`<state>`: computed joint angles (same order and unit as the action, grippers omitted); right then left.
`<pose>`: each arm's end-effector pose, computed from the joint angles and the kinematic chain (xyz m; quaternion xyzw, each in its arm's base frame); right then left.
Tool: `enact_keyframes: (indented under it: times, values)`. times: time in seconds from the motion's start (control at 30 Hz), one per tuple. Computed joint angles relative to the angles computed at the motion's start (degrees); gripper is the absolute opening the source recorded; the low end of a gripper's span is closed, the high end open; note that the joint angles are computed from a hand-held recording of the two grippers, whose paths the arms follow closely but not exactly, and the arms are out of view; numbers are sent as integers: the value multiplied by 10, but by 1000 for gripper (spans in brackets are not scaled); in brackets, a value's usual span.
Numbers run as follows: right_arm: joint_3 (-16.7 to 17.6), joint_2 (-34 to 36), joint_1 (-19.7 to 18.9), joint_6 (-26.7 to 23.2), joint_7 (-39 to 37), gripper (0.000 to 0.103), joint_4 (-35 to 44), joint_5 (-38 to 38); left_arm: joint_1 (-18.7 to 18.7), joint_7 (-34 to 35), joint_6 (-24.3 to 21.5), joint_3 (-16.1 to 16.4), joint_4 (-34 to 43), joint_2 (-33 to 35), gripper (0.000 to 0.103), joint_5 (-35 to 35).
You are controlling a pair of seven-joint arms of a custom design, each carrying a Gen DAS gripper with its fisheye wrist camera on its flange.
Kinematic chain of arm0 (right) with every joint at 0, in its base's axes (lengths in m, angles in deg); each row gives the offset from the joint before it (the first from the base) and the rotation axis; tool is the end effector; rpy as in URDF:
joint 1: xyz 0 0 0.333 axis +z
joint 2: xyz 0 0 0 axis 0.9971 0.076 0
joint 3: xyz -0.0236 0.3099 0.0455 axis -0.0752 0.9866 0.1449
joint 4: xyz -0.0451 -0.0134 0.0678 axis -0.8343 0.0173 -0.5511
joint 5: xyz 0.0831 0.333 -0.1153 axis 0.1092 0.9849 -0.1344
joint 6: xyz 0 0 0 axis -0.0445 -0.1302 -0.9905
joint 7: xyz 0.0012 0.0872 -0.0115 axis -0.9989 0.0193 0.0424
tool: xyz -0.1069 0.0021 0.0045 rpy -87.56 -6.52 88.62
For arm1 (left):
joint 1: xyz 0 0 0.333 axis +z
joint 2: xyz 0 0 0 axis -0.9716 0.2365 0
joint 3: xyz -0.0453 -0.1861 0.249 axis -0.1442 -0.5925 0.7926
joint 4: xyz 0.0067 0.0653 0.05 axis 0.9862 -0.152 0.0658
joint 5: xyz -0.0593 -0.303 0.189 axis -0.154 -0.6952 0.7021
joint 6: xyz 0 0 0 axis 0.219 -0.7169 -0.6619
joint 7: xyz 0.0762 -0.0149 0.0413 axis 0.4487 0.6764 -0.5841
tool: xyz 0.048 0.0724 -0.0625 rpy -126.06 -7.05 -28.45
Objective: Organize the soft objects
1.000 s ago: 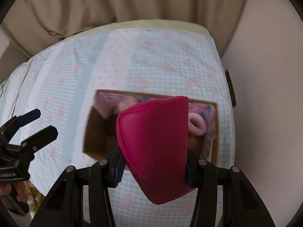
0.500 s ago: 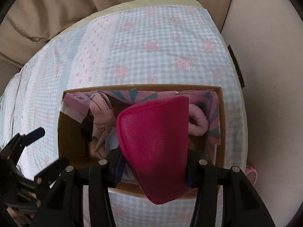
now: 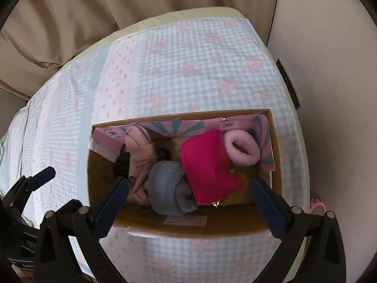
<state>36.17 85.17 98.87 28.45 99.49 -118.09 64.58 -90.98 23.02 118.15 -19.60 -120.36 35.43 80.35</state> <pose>0.5462 0.1631 0.5589 -0.7977 0.5899 0.0070 0.1253 0.4905 -0.2622 0.5469 -0.7363 0.6361 -0.2108 0.0942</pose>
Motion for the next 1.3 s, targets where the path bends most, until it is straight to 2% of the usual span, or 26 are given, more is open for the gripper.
enact_keyframes:
  times: [0.37,0.5,0.8,1.07,1.3]
  values:
    - [21,-89,18,-17,44,103,8,-3,5,-7,-14,8,-54,-138,100,13]
    - [38,-124,32,-14,70,103,30,-12,16,-11,-49,9,-66,-207,100,38]
    - [85,-150,68,-11,133,103,101,-75,48,0,-123,19,-76,-362,100,87]
    - [125,-174,94,7,190,103,122,-137,74,7,-158,24,-73,-447,100,113]
    - [146,-194,101,21,218,103,106,-177,86,4,-157,21,-91,-496,100,131]
